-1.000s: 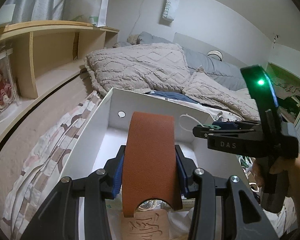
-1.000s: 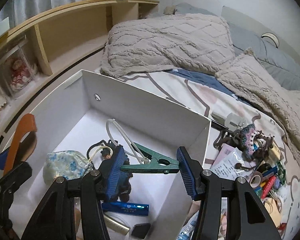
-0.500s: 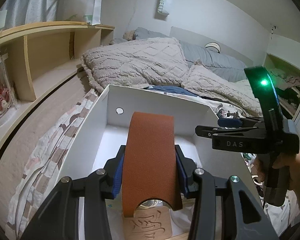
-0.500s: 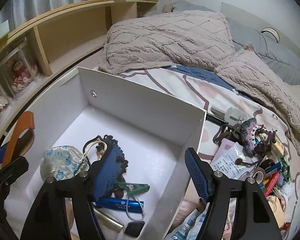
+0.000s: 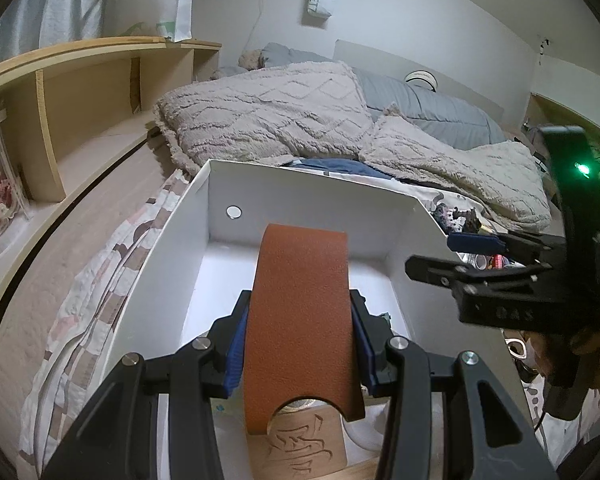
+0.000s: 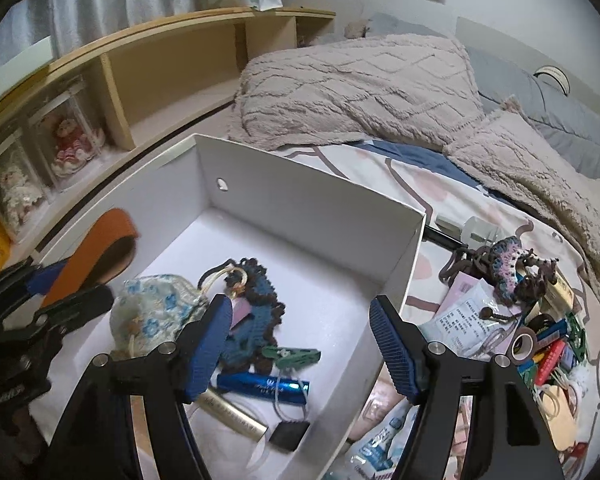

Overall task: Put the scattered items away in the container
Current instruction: 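Open the right tool to drop the clip while the left tool releases the leather strip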

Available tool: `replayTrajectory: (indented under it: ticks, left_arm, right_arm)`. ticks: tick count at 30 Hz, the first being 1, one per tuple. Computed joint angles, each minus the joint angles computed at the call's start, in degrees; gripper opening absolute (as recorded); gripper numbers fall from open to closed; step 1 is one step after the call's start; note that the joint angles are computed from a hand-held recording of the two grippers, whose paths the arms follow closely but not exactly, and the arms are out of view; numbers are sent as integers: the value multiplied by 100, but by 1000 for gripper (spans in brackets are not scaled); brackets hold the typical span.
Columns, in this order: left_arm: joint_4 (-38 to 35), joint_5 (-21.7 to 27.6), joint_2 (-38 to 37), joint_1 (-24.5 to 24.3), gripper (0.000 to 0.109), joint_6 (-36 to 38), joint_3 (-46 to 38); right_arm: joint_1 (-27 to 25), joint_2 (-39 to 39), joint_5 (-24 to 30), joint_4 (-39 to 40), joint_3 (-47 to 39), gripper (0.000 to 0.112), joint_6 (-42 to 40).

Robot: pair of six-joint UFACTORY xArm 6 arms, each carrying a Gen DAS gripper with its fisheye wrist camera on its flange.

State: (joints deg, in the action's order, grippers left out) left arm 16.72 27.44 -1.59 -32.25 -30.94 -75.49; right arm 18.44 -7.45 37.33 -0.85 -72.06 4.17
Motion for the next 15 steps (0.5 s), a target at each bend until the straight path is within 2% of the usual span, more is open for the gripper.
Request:
replayTrajectory:
  ticks: [8,9,10,12,13,15]
  left_arm:
    - [39,112,34,-11,45,-54,-75]
    - [65,128,37,-6,51,-125,-83]
    - [136,123,27,-6,66,-226,-77]
    - [442,-85,-73,-4,86,-546,45]
    - [570,-129,-97,-7,90,-637,67]
    - [729,-38,-74,-28,91,-695,13]
  right_arm:
    - [142,-388,207,-131,368,71,-48]
    - [161,-432,202,-172,415,71,-49]
    - [187,-489,202,-215,471,71,-46]
    - [208,-575,204,-192,553,71,-86]
    - [218,-619,203,-164,597,71,-101]
    - [229,-671,233,-105,646,71,-155]
